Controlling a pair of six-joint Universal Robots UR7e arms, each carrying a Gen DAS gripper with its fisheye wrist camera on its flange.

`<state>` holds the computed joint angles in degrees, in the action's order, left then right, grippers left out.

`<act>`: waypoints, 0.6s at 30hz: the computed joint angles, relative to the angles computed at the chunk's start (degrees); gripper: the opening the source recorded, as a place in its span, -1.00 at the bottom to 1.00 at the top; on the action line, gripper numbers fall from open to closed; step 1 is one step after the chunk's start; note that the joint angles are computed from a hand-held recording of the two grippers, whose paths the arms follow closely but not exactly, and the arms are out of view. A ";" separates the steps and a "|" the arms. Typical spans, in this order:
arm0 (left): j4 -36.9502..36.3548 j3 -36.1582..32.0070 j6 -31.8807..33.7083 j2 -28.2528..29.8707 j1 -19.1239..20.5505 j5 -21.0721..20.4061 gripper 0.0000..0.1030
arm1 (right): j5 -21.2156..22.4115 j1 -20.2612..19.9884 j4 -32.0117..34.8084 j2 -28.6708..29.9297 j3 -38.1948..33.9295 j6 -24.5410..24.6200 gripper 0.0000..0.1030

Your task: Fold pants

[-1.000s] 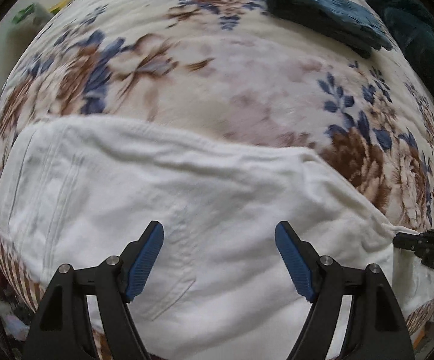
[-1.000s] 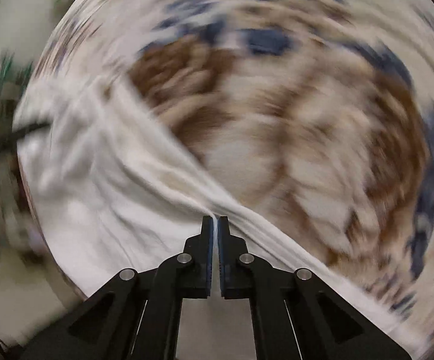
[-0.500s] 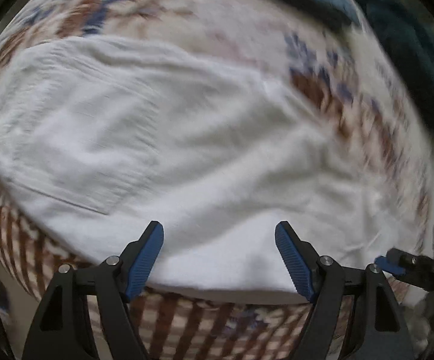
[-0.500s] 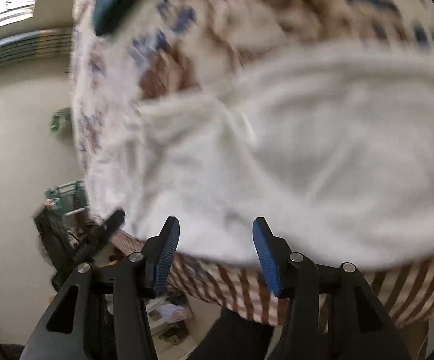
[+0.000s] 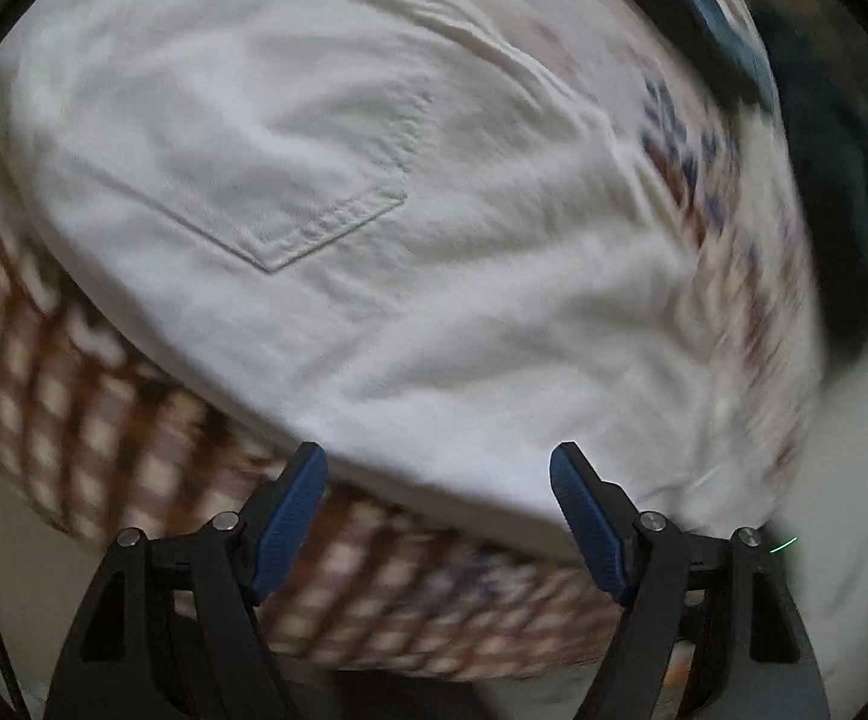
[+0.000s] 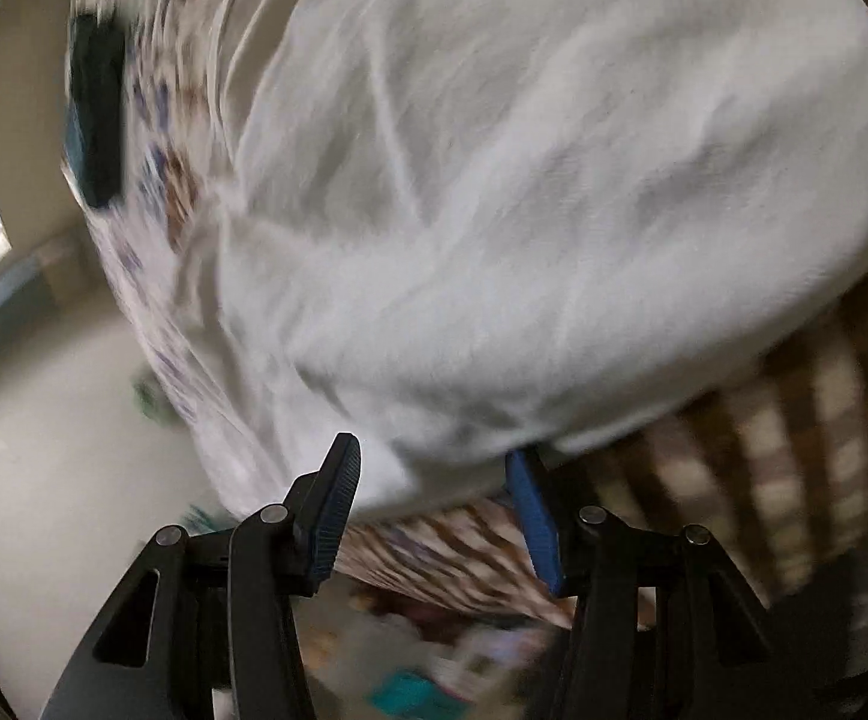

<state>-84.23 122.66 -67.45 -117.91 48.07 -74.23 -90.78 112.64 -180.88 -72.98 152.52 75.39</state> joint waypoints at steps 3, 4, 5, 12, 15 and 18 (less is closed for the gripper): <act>-7.19 2.27 -1.69 -0.28 3.87 -2.05 0.45 | -2.65 -0.03 -10.29 4.67 1.87 4.62 -0.07; -8.10 2.64 -2.28 -0.12 4.53 -2.14 0.44 | -4.44 0.77 -10.83 5.37 1.86 6.12 -0.24; -8.61 3.26 -2.98 -0.44 4.47 -2.16 0.42 | -5.91 1.64 -10.91 5.30 1.88 7.71 -0.60; -4.45 1.76 -2.33 0.57 2.35 0.38 0.31 | -11.40 9.13 8.17 -5.85 -0.57 10.63 -0.87; -1.43 1.34 -0.60 0.29 2.67 0.82 0.31 | -10.32 7.67 10.42 -7.38 0.23 9.61 -0.87; -0.02 1.00 0.53 1.99 2.77 1.39 0.31 | -9.05 5.17 12.00 -3.94 -1.41 4.04 -0.86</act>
<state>-84.25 123.66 -66.93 -115.91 50.84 -72.84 -99.82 117.80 -168.87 -76.92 151.12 79.43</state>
